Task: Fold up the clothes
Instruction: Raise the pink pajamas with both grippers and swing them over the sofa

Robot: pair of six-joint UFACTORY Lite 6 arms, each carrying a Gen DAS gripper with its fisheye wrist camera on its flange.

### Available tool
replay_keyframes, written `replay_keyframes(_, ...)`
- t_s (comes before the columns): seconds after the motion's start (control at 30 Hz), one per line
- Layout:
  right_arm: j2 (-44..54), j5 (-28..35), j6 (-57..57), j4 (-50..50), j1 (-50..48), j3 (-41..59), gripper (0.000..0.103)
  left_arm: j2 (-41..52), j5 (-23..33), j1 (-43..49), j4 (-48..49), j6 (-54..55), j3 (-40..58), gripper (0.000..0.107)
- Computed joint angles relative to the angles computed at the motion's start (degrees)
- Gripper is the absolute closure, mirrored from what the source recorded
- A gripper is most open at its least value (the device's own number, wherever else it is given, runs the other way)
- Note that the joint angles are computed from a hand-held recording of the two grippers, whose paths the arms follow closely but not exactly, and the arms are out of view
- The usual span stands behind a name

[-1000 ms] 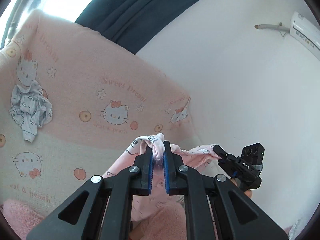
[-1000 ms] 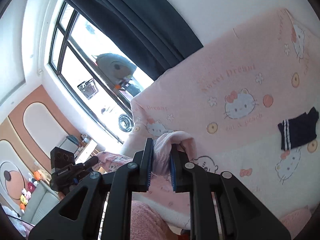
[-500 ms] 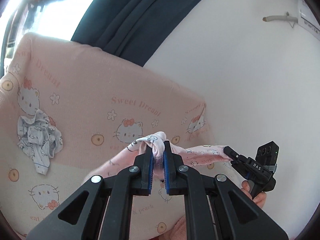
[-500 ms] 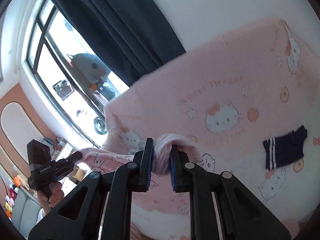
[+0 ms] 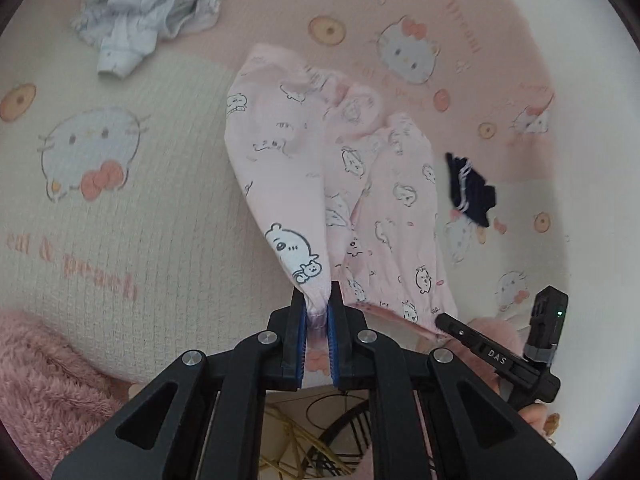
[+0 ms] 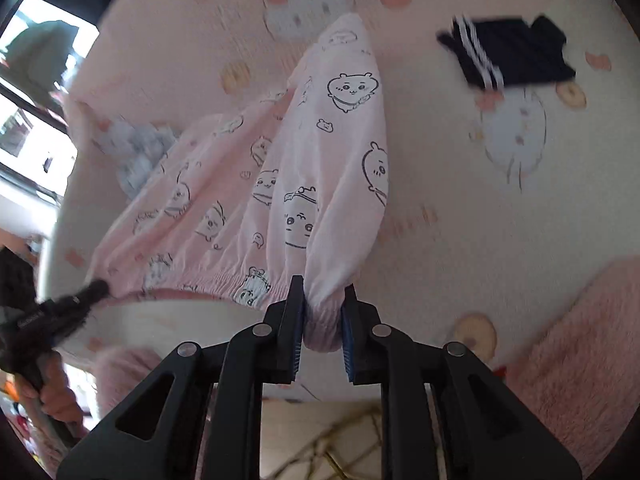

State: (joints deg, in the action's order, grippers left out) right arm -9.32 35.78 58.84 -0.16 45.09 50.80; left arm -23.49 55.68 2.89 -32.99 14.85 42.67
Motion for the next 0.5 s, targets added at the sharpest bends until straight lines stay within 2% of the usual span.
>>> replay_keyframes(0.1, 4.05, 3.18, 1.1, -2.77, 3.39, 0.22, 0.084, -0.69, -6.39, -3.9, 4.11, -2.51, -7.11, 0.098)
replay_keyframes(0.23, 3.5, 7.36, 8.27, -12.75, 7.05, 3.16, 0.083, -5.16, -2.85, 0.51, -3.61, 3.57, -10.59, 0.098)
replay_keyframes(0.3, 5.21, 5.18, 6.05, -15.74, 9.62, 6.54, 0.082, -5.75, -1.5, 1.06, -5.02, 4.37, -8.83, 0.098)
replay_keyframes(0.37, 8.79, 2.65, 3.06, -17.78, 11.73, 10.68, 0.075, -4.62, -1.11, 1.7, -7.19, 6.37, -7.28, 0.098)
replay_keyframes(0.5, 18.93, -2.52, -1.79, -19.83, 15.93, 18.51, 0.074, -3.51, 0.75, 3.99, -11.15, 9.29, -5.31, 0.098)
